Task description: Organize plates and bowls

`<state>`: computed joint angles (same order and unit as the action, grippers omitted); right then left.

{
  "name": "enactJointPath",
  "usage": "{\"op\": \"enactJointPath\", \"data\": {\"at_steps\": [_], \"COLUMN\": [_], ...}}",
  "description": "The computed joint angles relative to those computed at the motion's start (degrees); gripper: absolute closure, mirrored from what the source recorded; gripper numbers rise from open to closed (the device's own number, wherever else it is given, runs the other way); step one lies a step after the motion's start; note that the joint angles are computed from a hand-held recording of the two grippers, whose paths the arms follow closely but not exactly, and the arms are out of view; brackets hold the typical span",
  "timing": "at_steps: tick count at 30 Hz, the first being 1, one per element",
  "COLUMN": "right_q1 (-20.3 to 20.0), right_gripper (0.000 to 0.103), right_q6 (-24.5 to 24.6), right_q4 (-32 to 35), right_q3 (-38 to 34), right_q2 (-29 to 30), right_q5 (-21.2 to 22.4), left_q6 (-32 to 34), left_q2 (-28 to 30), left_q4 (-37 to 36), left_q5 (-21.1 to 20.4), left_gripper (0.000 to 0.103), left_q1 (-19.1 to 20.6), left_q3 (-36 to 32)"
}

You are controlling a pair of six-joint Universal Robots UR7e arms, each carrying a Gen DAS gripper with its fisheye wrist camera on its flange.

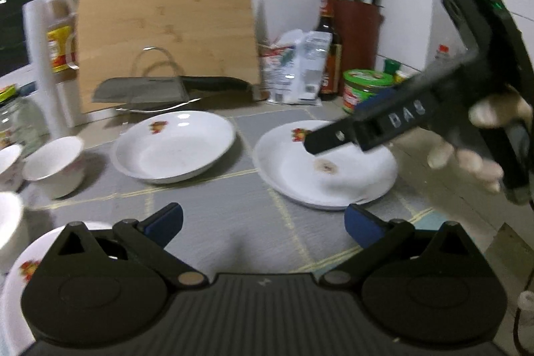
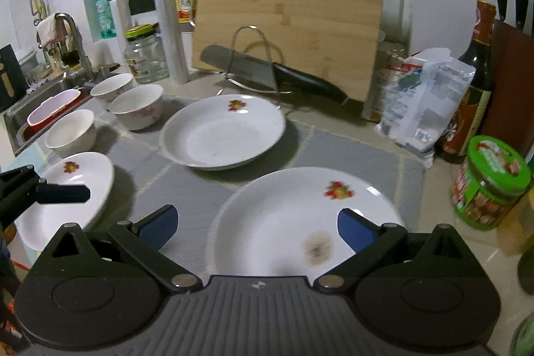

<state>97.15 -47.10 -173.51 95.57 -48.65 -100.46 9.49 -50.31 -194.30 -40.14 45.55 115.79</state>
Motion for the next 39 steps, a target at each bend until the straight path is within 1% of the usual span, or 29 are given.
{"op": "enactJointPath", "data": {"at_steps": [2, 5, 9, 12, 19, 21, 24, 27, 30, 32, 34, 37, 39], "right_q1": [0.7, 1.8, 3.0, 3.9, 6.2, 6.6, 7.3, 7.8, 8.4, 8.8, 9.1, 9.6, 9.7], "right_gripper": [0.000, 0.000, 0.000, 0.000, 0.000, 0.000, 0.000, 0.000, 0.000, 0.000, 0.000, 0.000, 0.000], "right_q6": [0.6, 1.9, 4.2, 6.0, 8.2, 8.8, 10.1, 11.5, 12.3, 12.7, 13.4, 14.3, 14.9], "right_q4": [-1.9, -2.9, -2.0, -0.5, 1.1, 1.8, 3.2, 4.5, 5.3, 5.4, 5.7, 5.4, 5.4], "right_q3": [1.9, 3.7, 4.9, 5.0, 4.1, 3.7, 2.9, 2.4, 1.7, 1.4, 1.1, 0.7, 0.4], "right_q2": [0.0, 0.4, 1.3, 2.4, 6.0, 7.0, 8.3, 9.2, 10.4, 11.1, 11.7, 12.5, 12.9], "right_q5": [-0.6, -1.8, -2.2, -2.3, -3.5, -3.5, -3.6, -3.1, -3.9, -4.8, -5.4, -6.6, -7.0], "left_q6": [-1.2, -2.2, -2.9, -4.1, -8.7, -9.4, -10.7, -10.4, -9.3, -7.8, -6.1, -2.7, -0.1], "left_q2": [-1.7, -4.4, -7.9, -10.7, -17.2, -18.9, -21.6, -24.0, -25.8, -27.1, -27.7, -27.6, -28.3], "left_q4": [0.1, 0.5, 0.6, 1.2, 4.8, 5.3, 6.4, 7.6, 9.1, 9.2, 9.2, 11.1, 11.5], "left_q5": [0.7, 1.8, 3.0, 3.9, 5.7, 6.9, 7.3, 7.3, 6.3, 2.7, 0.1, -0.2, -2.9], "left_gripper": [0.001, 0.001, 0.001, 0.001, 0.001, 0.001, 0.001, 0.001, 0.000, 0.000, 0.000, 0.001, 0.001], "left_q1": [-0.2, -0.2, -0.5, -0.6, -0.2, -0.1, 0.7, 1.9, 3.8, 5.7, 6.9, 8.0, 9.1], "left_q3": [1.8, 4.4, 8.2, 11.1, 16.6, 18.2, 20.2, 21.8, 22.5, 22.6, 22.6, 22.0, 21.9]}}
